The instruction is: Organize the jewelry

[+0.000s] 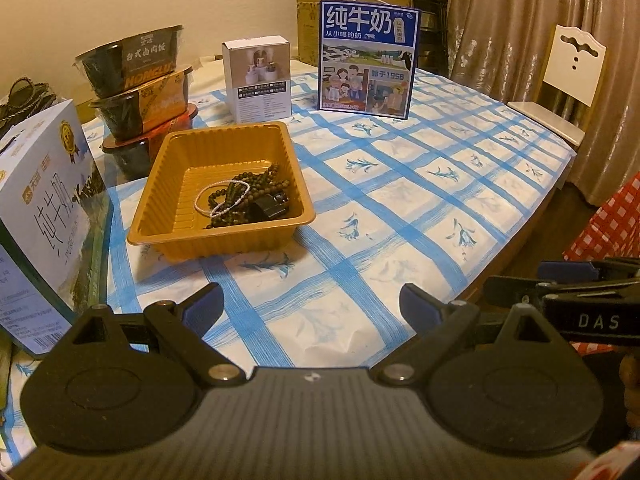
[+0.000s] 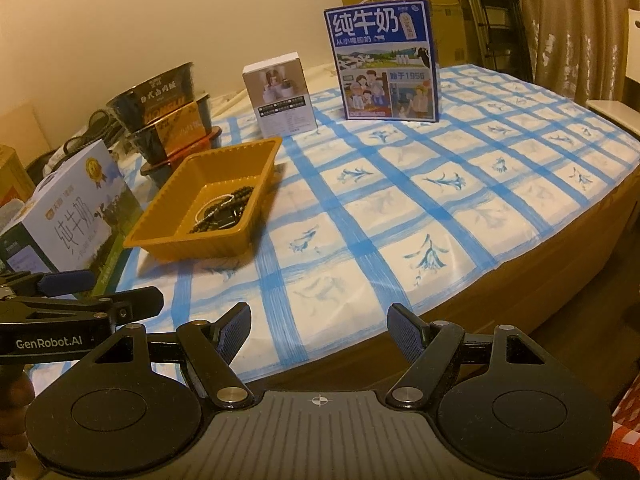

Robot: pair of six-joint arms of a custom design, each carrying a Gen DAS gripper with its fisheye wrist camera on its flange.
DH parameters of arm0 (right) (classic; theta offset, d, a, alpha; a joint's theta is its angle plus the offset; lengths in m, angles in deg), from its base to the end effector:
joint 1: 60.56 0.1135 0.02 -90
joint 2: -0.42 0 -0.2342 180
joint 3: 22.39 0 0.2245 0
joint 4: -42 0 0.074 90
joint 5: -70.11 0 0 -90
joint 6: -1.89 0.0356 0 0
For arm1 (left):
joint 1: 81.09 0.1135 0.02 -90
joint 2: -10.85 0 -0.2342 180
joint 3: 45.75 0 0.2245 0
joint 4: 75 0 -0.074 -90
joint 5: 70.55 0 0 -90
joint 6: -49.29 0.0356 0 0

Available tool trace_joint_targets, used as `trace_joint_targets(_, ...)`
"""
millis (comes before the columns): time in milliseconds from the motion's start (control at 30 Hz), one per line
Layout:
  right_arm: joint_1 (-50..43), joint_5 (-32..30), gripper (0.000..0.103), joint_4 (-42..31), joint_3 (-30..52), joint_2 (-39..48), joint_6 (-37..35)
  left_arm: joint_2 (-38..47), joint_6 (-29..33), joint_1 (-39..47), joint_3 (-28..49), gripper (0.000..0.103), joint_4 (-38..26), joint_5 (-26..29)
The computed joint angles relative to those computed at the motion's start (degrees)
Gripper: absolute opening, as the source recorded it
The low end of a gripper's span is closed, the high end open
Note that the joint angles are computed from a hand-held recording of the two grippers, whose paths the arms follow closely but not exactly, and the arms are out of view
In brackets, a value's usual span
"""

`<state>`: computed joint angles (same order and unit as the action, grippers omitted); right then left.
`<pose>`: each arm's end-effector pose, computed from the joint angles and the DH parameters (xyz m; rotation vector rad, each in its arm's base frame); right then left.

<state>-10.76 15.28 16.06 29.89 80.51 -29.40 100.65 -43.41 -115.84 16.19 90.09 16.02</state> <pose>0.1701 0.1695 0.1563 0.4139 2.2599 0.1840 0.2461 -0.1681 0.1684 0.6139 2.2477 -0.2609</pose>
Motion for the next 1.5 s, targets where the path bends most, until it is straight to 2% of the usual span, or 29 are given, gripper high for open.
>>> trace_joint_targets(1500, -1.21, -0.41, 0.075, -0.45, 0.13, -0.95, -1.16, 0.51, 0.06, 0.20, 0.23, 0.094, 0.24, 0.52)
